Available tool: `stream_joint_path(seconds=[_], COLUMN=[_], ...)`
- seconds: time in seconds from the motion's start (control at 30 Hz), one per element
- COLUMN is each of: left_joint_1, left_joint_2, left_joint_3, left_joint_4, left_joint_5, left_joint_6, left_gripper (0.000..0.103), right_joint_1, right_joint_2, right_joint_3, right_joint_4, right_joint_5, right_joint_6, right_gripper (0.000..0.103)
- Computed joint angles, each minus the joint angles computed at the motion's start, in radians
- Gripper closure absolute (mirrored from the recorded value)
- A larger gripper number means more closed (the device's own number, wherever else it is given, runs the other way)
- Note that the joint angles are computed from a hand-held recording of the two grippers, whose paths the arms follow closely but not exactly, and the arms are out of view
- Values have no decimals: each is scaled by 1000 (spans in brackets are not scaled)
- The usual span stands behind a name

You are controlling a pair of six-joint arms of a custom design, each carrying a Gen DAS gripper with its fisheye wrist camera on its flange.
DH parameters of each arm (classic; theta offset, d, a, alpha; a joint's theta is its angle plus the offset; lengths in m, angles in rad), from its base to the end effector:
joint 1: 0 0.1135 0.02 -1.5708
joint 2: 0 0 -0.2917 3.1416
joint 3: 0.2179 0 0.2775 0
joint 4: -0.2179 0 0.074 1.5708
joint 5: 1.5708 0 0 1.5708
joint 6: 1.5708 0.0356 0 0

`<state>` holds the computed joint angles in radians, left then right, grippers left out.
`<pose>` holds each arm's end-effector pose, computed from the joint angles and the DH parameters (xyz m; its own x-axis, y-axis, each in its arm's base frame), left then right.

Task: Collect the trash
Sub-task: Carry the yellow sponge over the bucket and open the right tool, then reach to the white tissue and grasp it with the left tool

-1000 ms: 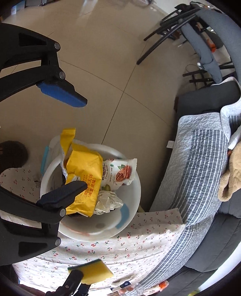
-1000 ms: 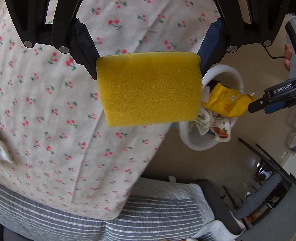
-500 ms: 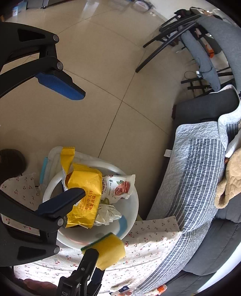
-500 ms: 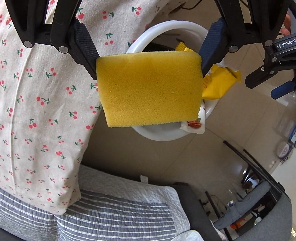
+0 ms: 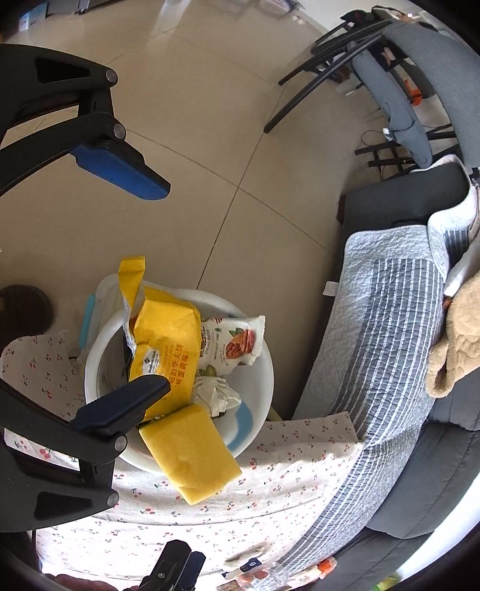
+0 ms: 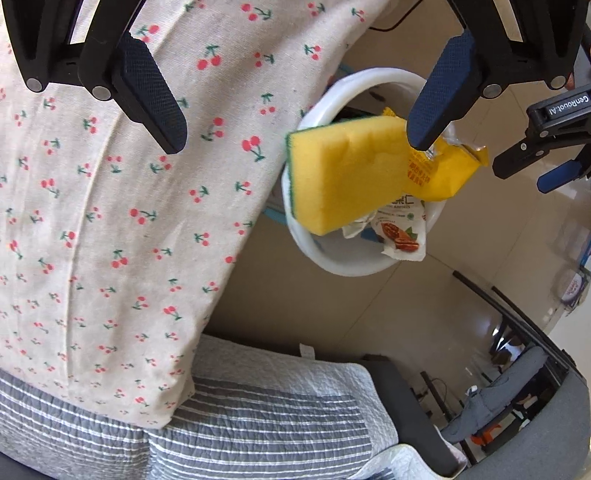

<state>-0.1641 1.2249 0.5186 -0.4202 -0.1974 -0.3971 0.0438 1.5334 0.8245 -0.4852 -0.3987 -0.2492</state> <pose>0.2112 -0.0279 0.1594 -0.8513 -0.2434 -0.4649 -0.2735 0.9619 -0.0029 0.2922 0.0266 0.1748 -0.8552 -0.2650 -0.4455 -0.4065 0.8761 0.2591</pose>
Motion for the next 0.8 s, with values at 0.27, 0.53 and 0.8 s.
stream_joint_path(seconds=[0.27,0.53,0.8], left_joint_1=[-197,-377,-506], left_joint_2=[72,196,348], left_joint_3=[106,251,418], left_joint_4=[-28,-48,-65], left_joint_5=[-48,-87,-119], left_joint_6=[-114,-210,-271], left_gripper=[6,6,4], right_joint_1=[-269,-553,-729], right_joint_2=[-51,-9,110], right_joint_3=[34,141,267], right_joint_4=[-130,-226,-260], right_joint_5=[-5,-24,-37], right_joint_6=[-205,-363,-416], right_gripper=[4,4,4])
